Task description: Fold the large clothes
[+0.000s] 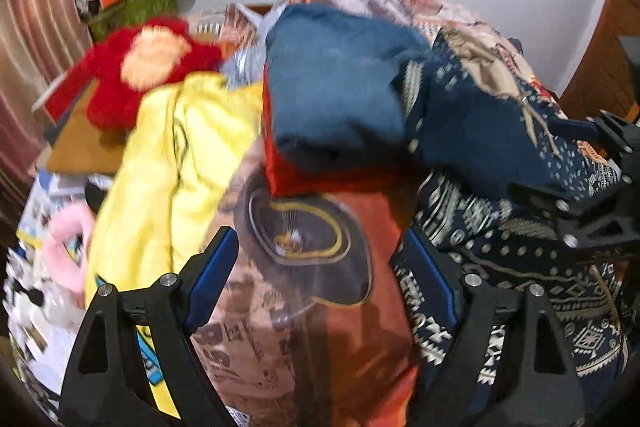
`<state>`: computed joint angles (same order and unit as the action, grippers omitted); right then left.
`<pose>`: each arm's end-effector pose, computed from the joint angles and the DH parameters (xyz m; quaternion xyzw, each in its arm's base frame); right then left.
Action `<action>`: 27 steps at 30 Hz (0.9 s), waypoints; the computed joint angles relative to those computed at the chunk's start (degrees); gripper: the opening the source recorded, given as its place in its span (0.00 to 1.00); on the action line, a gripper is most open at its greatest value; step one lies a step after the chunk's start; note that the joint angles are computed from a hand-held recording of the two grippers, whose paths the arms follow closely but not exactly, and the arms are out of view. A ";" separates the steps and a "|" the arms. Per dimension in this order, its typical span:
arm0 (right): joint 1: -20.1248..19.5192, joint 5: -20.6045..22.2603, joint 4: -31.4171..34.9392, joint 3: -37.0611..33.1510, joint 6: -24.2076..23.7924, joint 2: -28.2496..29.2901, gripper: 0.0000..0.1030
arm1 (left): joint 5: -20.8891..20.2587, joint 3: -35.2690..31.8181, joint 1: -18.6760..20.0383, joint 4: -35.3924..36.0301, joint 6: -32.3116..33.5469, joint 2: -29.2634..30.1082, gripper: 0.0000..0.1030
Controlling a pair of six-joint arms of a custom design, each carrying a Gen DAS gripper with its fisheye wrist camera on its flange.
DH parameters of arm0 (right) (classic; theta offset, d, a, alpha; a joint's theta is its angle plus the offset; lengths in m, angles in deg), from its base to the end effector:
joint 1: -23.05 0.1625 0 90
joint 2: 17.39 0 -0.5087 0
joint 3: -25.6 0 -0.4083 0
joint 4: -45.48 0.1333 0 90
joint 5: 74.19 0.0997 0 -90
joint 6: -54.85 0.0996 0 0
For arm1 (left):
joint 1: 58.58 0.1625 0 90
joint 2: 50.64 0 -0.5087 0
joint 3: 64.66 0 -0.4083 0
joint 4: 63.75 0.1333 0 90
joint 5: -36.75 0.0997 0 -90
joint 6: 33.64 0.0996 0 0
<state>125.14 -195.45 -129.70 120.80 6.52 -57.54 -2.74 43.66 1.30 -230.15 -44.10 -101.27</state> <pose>0.2372 -0.7179 0.1323 0.4074 -0.8389 0.1570 0.3251 -0.1472 -0.6726 0.1827 0.0840 0.8911 -0.2839 0.3439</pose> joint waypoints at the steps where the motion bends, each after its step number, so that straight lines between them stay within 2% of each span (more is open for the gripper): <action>1: -0.06 -0.37 0.92 -0.83 0.48 0.79 0.97 | -0.26 0.24 0.40 0.21 -0.56 0.16 0.82; 4: -0.22 -0.23 4.35 -2.95 1.80 2.46 0.83 | -1.20 0.49 1.37 1.17 -1.86 0.72 0.82; 6: -0.34 -0.15 5.24 -3.95 1.90 3.36 0.69 | -2.56 0.44 1.91 1.42 -1.91 1.45 0.82; 7: -0.34 0.03 5.73 -4.37 1.94 3.67 0.67 | -3.17 0.44 2.01 1.41 -1.70 1.82 0.82; 10: -0.51 0.48 6.58 -5.28 1.79 4.27 0.46 | -4.57 -0.27 2.26 2.34 -0.72 3.16 0.82; 12: -0.75 1.34 7.32 -5.63 2.72 4.25 0.27 | -5.22 -1.32 2.34 3.64 -0.03 4.29 0.82; 15: -1.37 4.09 7.55 -5.53 4.92 3.52 0.15 | -5.32 -3.19 2.28 5.47 -0.05 6.02 0.82; 17: -1.65 6.40 6.99 -4.82 6.23 2.24 0.11 | -5.35 -4.34 2.25 5.82 0.37 7.01 0.82; 22: -1.08 8.54 -0.70 -2.11 5.37 -1.57 0.10 | -6.01 -7.13 2.52 7.92 -0.77 8.75 0.82; 26: -1.58 10.87 -6.10 -0.60 6.45 -6.02 0.10 | -3.48 -8.89 2.34 9.70 -2.66 10.10 0.82; 27: -1.85 11.49 -7.26 -0.18 7.26 -7.41 0.10 | -1.54 -8.96 2.06 9.02 -3.47 10.51 0.82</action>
<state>123.29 -183.96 -136.95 120.61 13.78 -64.94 -4.28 34.70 3.36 -221.13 -47.57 -90.75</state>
